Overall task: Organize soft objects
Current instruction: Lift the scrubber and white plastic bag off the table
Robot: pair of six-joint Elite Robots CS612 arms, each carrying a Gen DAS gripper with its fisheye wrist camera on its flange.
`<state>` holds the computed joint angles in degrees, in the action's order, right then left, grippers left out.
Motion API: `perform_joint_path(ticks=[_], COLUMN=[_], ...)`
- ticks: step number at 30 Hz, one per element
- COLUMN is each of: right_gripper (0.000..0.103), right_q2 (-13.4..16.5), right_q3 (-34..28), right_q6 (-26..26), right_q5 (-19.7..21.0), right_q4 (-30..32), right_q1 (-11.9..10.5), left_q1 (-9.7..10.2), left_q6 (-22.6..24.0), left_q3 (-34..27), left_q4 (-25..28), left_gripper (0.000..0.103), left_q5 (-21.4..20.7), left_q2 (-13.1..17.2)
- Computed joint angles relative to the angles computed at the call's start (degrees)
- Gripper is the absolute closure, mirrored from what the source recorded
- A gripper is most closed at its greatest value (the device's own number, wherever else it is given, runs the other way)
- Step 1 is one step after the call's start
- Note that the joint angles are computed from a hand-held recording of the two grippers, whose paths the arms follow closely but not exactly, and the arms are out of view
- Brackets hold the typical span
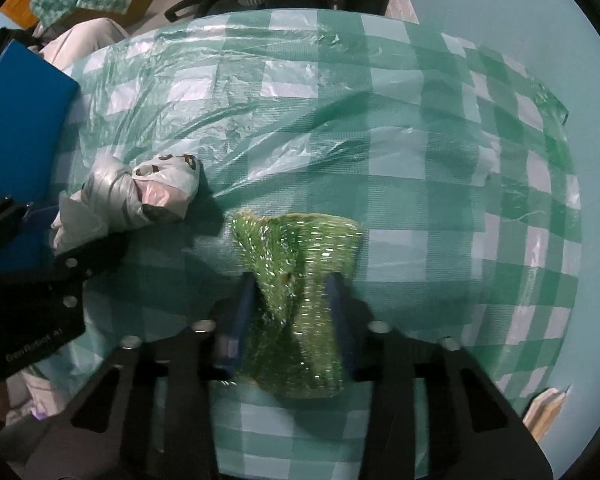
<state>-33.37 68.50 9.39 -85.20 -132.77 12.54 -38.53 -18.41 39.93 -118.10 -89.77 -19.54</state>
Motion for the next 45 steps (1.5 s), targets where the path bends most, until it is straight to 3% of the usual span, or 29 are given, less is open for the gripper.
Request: perform_joint_path(ticks=[3, 6, 16, 19, 35, 45], right_gripper=[0.086, 0.094, 0.094, 0.094, 0.095, 0.095], right_q2=[-0.4, -1.2, -3.8, -2.8, -6.3, -7.1], right_q3=[0.8, 2.4, 5.1, 3.0, 3.8, 2.2], right_q6=[0.2, 0.2, -0.9, -1.4, -4.1, -5.5], right_q5=[0.1, 0.8, 2.2, 2.5, 3.8, 4.5], right_q4=[-0.4, -2.2, -4.8, -4.8, -4.7, -5.1], right_q1=[-0.1, -0.4, -0.7, -0.8, -0.4, 0.4], left_q1=[0.29, 0.33, -0.11, -0.14, 0.33, 0.85], left_q6=[0.1, 0.3, 0.7, 0.5, -1.4, -5.5], left_q3=[1.6, 3.5, 8.9, 10.7, 18.3, 21.9], left_q4=[-1.6, -3.6, -9.9, -11.7, -18.4, -20.6], left_gripper=[0.072, 0.077, 0.079, 0.079, 0.079, 0.079], left_q5=[-1.0, -1.6, 0.1, 0.4, 1.5, 2.6], left_q2=[-0.9, -1.9, -5.3, -6.5, -12.7, -15.6])
